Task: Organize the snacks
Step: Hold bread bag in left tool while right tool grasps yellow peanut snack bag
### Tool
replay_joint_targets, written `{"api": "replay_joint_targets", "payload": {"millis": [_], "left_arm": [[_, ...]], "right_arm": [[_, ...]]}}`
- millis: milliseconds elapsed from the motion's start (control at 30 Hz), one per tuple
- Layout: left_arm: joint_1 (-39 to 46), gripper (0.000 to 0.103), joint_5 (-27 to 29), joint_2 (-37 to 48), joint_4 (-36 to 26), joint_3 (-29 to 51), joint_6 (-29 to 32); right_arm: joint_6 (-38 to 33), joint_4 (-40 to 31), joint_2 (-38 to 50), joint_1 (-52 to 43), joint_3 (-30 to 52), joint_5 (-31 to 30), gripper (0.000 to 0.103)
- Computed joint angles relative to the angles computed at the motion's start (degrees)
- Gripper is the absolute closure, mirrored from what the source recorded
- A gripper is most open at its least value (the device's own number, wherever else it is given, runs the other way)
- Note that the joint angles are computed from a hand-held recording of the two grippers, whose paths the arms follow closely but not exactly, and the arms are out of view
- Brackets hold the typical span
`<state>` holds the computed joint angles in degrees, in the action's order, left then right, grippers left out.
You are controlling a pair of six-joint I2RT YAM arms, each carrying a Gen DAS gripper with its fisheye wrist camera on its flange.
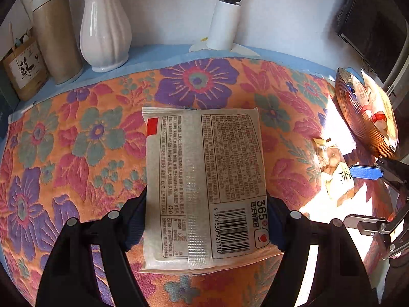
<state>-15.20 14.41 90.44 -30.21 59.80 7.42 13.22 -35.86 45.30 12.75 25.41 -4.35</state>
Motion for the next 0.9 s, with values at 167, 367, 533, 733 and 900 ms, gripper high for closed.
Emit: {"api": "replay_joint_targets", "payload": {"millis": [167, 367, 533, 733, 900], "left_arm": [[-2.0, 0.029, -2.83, -5.76, 7.64, -9.06, -1.94], [-3.83, 0.028, -4.04, -6.44, 10.66, -11.39, -2.39], [-4.81, 0.026, -5.57, -6.43, 11.39, -11.86, -2.28], [-5.44, 0.018, -6.31, -6.12, 10.72, -11.46, -1.38], [-8.23, 0.013, -10.75, -5.78, 10.67, -11.55, -0.19]], "right_arm": [[9.58, 6.1, 1.64, -8.62, -4.0, -7.98, 0.017], [17.79, 14.89, 8.98, -5.95, -2.01, -4.42, 0.013], [20.42, 16.09, 17.12, 5.74, 1.39, 12.82, 0.022], [22.69, 13.57, 12.9, 10.5, -1.38, 19.52, 0.05], [27.64, 7.48, 5.23, 17.38, -3.9, 22.12, 0.051]]}}
